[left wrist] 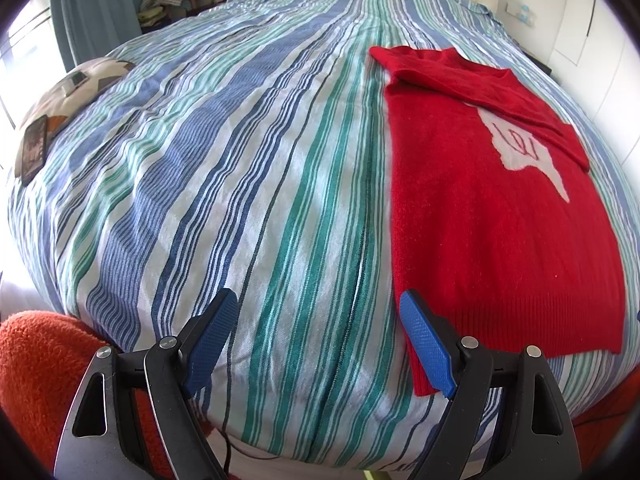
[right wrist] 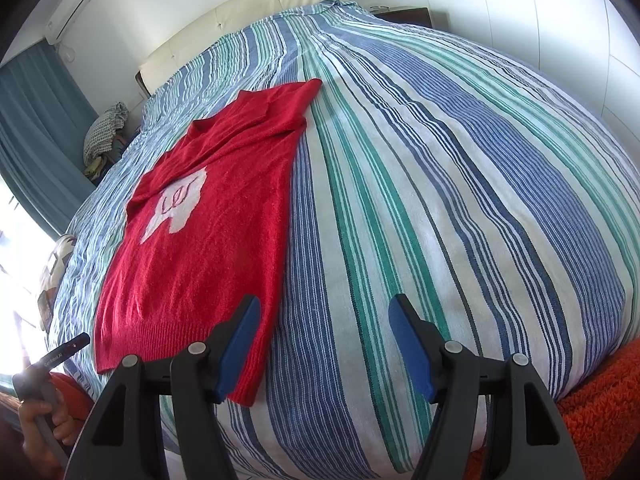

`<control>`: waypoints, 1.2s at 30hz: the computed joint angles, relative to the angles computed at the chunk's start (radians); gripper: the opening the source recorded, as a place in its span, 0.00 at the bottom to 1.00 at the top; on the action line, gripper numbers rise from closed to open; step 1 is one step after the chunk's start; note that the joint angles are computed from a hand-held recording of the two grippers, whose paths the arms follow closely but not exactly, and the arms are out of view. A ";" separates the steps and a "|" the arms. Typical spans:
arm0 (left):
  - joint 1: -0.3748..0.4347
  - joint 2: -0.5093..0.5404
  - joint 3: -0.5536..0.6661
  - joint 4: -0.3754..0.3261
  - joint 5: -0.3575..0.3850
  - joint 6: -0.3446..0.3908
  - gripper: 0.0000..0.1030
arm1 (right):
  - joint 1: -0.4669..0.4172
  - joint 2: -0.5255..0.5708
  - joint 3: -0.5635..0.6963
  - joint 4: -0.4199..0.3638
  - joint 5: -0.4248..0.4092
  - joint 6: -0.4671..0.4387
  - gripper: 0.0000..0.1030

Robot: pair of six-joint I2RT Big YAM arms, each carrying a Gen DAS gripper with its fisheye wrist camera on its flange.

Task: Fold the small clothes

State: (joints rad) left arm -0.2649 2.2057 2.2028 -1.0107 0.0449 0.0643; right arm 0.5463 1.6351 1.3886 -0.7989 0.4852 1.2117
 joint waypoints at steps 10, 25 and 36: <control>0.001 0.001 0.005 -0.002 -0.002 -0.002 0.83 | 0.001 -0.001 0.001 0.000 0.004 0.001 0.64; 0.000 0.006 0.010 -0.008 -0.011 -0.006 0.83 | 0.002 -0.003 0.000 0.000 0.005 0.001 0.64; 0.000 0.008 0.013 -0.008 -0.014 -0.010 0.83 | 0.002 -0.002 0.000 0.002 0.006 -0.001 0.64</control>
State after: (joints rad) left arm -0.2650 2.2138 2.2154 -1.0192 0.0312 0.0548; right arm 0.5483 1.6330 1.3889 -0.7967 0.4908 1.2110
